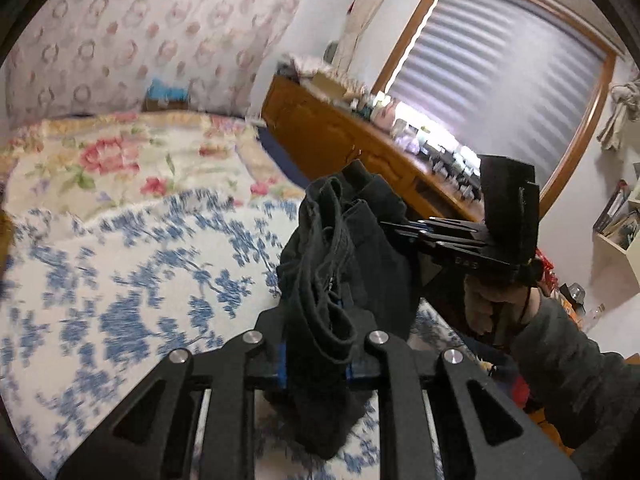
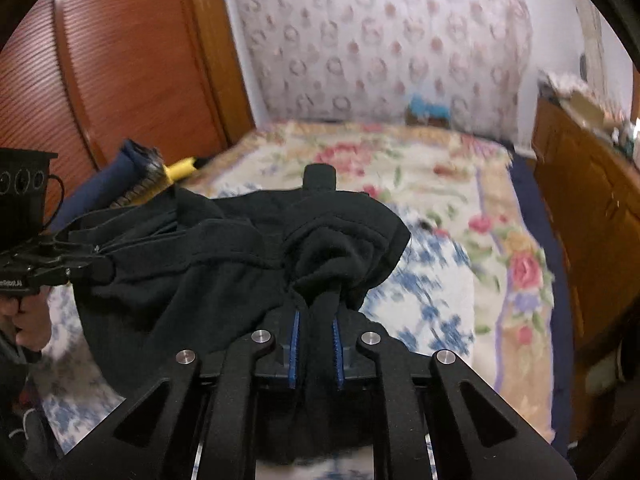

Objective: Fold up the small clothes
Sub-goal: 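Carry the shirt bundle with both grippers toward the yellow plush toy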

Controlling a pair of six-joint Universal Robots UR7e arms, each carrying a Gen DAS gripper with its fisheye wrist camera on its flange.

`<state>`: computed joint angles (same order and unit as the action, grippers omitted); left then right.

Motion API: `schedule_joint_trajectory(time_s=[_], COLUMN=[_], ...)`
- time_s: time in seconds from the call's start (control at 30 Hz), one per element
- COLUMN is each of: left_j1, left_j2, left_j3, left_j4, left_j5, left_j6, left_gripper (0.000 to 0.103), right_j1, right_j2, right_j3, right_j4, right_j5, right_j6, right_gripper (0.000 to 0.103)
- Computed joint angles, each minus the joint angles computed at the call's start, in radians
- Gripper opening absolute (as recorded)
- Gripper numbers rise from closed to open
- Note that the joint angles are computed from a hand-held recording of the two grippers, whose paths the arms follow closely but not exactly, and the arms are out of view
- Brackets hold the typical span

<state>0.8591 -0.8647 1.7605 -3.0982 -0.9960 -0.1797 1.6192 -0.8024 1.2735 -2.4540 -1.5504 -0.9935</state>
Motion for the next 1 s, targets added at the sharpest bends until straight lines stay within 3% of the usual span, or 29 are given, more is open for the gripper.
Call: schedule_joint_trajectory(time_s=[0.1, 0.27, 0.43, 0.6, 0.77, 1.0], left_j1=[-0.037, -0.109, -0.169, -0.195, -0.151, 0.079], left_j2=[-0.081, -0.233, -0.411, -0.579, -0.691, -0.713], left_j3=[0.088, 0.236, 0.378, 0.466, 0.502, 0.491], left_j4=[-0.055, -0.112, -0.114, -0.094, -0.098, -0.048], left_j5=[0.05, 0.213, 0.4, 0.522, 0.567, 0.473], left_j6=[-0.001, 0.004, -0.016, -0.022, 0.007, -0.066], left_gripper=[0.015, 0.015, 0.015, 0.015, 0.016, 0.017], right_j1=[0.032, 0.099, 0.199, 0.295, 0.378, 0.427], right_j2=[-0.023, -0.009, 0.059, 0.155, 0.272, 0.565], right_j3=[0.048, 0.064, 0.042, -0.028, -0.157, -0.509], right_j4=[-0.027, -0.025, -0.028, -0.011, 0.049, 0.21], right_j5=[0.043, 0.118, 0.165, 0.184, 0.172, 0.017], right_j6=[-0.015, -0.018, -0.029, -0.023, 0.007, 0.044], right_gripper=[0.01, 0.009, 0.009, 0.009, 0.009, 0.009])
